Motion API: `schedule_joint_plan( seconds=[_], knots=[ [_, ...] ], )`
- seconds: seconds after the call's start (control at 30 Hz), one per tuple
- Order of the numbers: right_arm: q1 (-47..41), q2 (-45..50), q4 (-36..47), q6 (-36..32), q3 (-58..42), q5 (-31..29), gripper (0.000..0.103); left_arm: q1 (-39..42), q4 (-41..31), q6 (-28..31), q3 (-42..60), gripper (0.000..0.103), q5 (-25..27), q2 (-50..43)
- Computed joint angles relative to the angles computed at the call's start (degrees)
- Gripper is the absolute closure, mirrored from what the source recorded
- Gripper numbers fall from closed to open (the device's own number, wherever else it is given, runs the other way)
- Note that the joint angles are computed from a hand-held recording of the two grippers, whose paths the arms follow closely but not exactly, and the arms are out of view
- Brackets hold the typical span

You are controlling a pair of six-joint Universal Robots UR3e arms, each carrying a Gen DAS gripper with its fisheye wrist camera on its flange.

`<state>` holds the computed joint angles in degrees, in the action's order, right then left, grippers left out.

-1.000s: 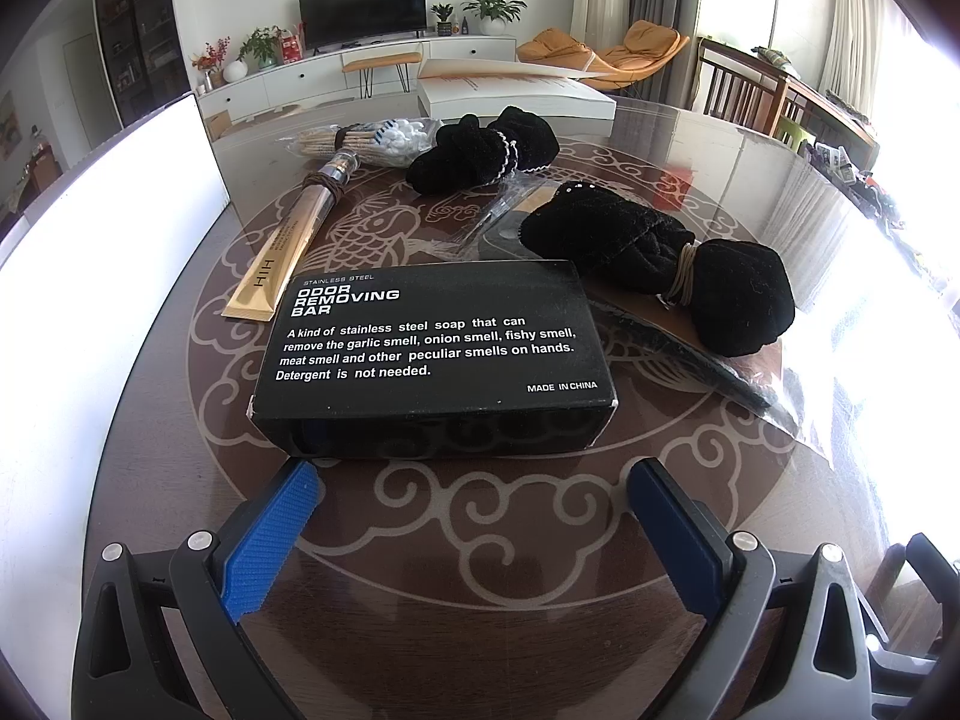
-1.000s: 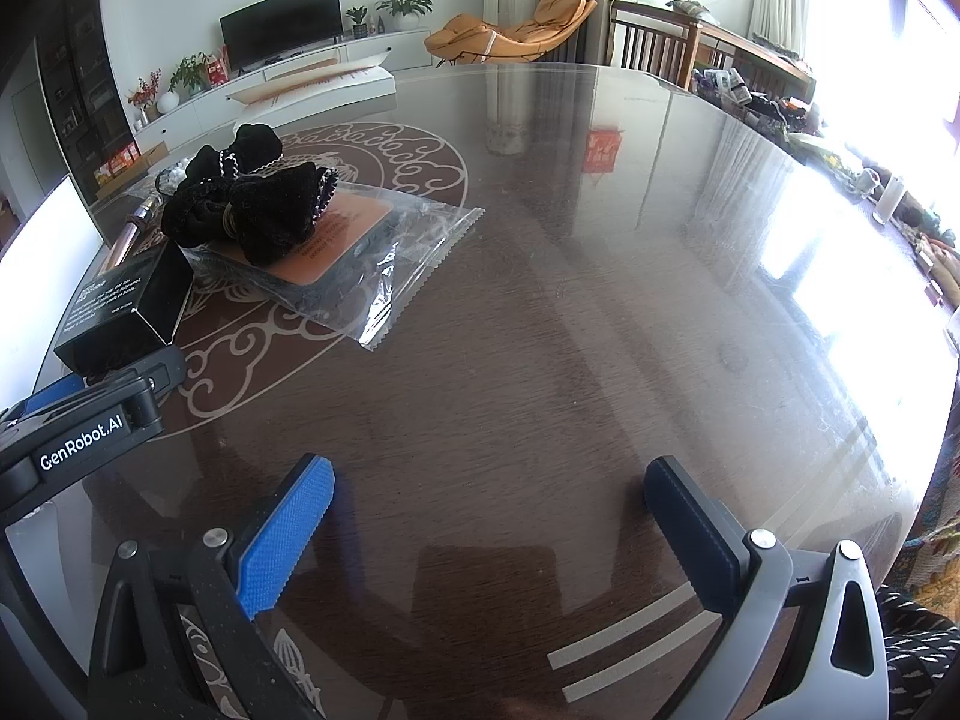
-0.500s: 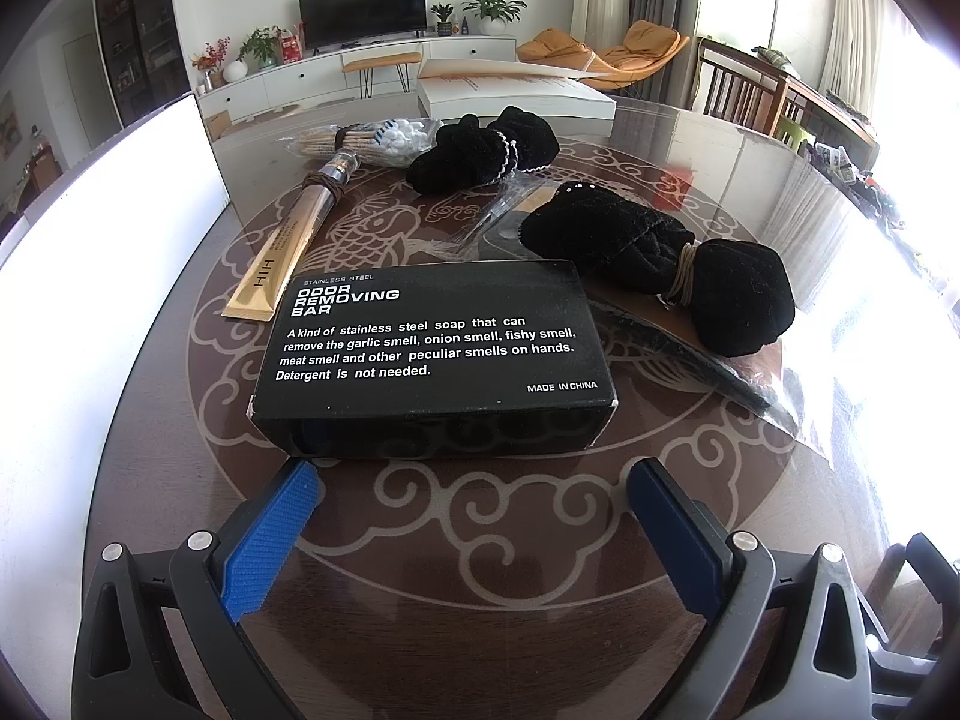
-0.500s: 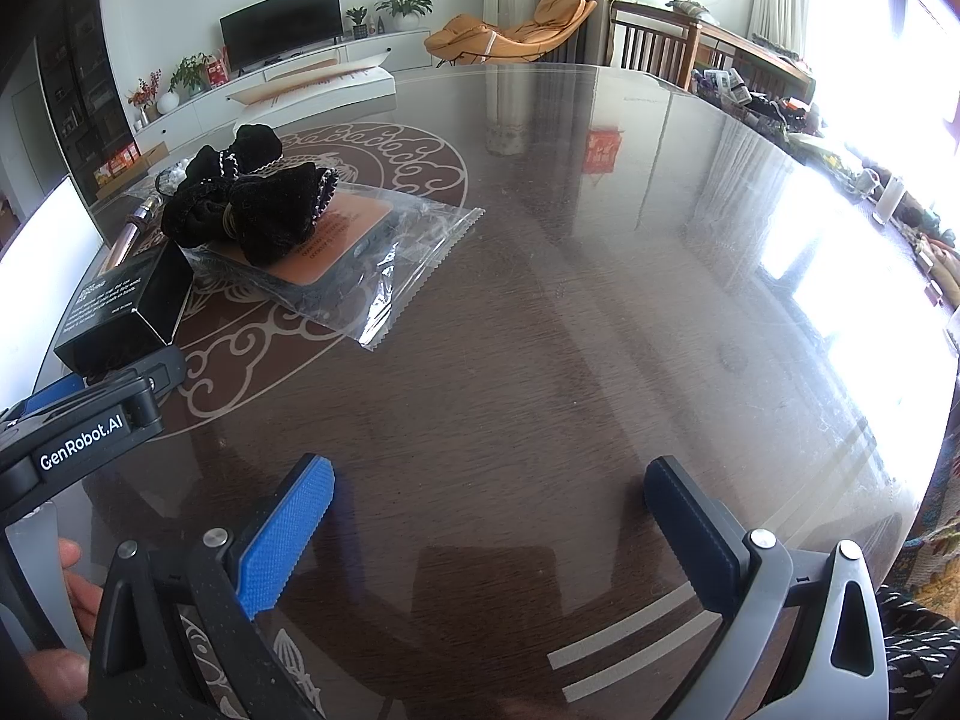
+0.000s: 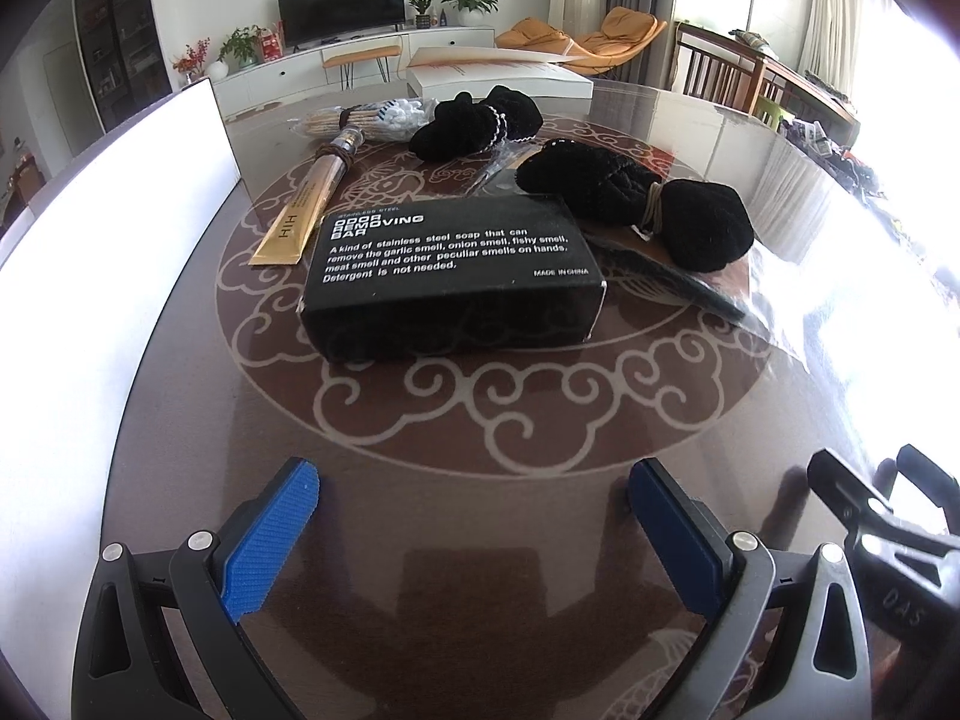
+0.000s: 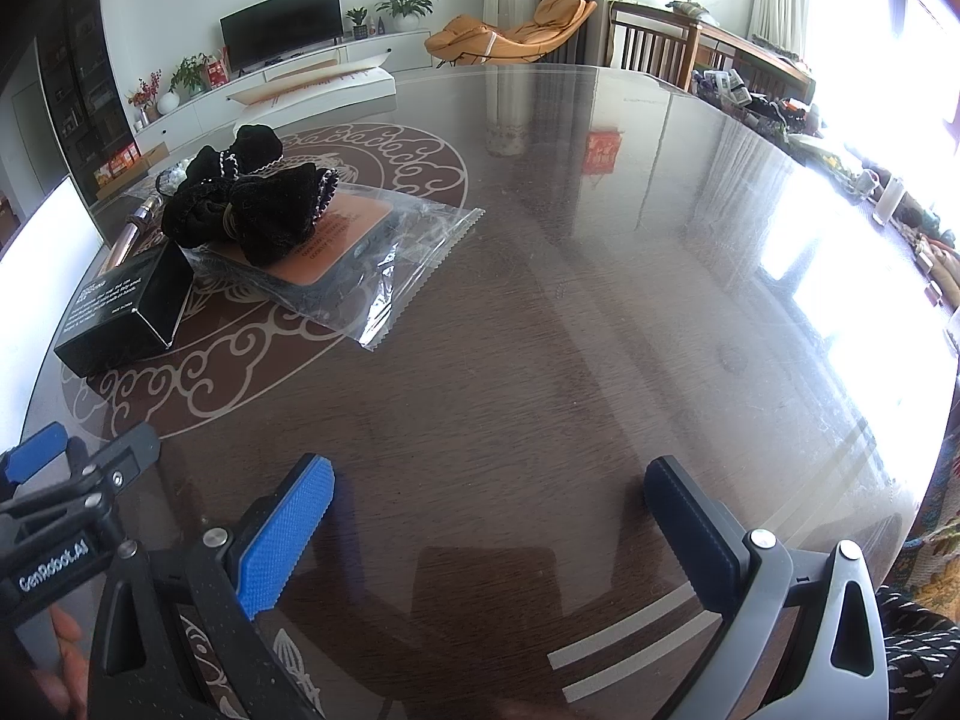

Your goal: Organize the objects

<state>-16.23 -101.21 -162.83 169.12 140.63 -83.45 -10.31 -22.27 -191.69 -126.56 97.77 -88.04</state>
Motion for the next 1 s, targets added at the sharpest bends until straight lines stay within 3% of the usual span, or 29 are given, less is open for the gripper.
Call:
schedule_joint_plan(
  seconds=[0.23, 0.37, 0.47, 0.6, 0.7, 0.77, 1.0],
  knots=[
    [0.0, 0.0, 0.1, 0.1, -0.2, -0.1, 0.0, 4.1, -3.7, 0.8, -1.2, 0.0, -3.9, 6.1],
    [0.1, 0.0, 0.1, 0.1, -0.2, -0.1, 0.0, 5.7, -3.4, 2.4, 8.8, 0.0, -3.4, 2.0],
    [0.1, 0.0, 0.0, 0.1, -0.2, -0.1, 0.0, 8.7, -4.8, 7.0, 18.7, 0.0, -7.8, -4.6],
    [0.1, 0.0, 0.0, 0.1, -0.1, -0.2, 0.0, 10.5, -14.0, 16.8, 32.5, 0.0, -14.0, -15.6],
    [0.1, 0.0, -0.1, 0.1, -0.1, -0.1, 0.0, 11.0, -20.8, 23.1, 37.2, 0.0, -18.7, -20.0],
    [0.1, 0.0, 0.0, 0.1, -0.2, -0.1, 0.0, 10.9, -25.4, 25.8, 37.7, 0.0, -20.2, -20.1],
    [0.2, 0.1, -0.1, 0.3, -0.2, -0.2, 0.0, 9.7, -24.6, 30.9, 24.0, 0.0, -19.6, -9.0]
  ],
)
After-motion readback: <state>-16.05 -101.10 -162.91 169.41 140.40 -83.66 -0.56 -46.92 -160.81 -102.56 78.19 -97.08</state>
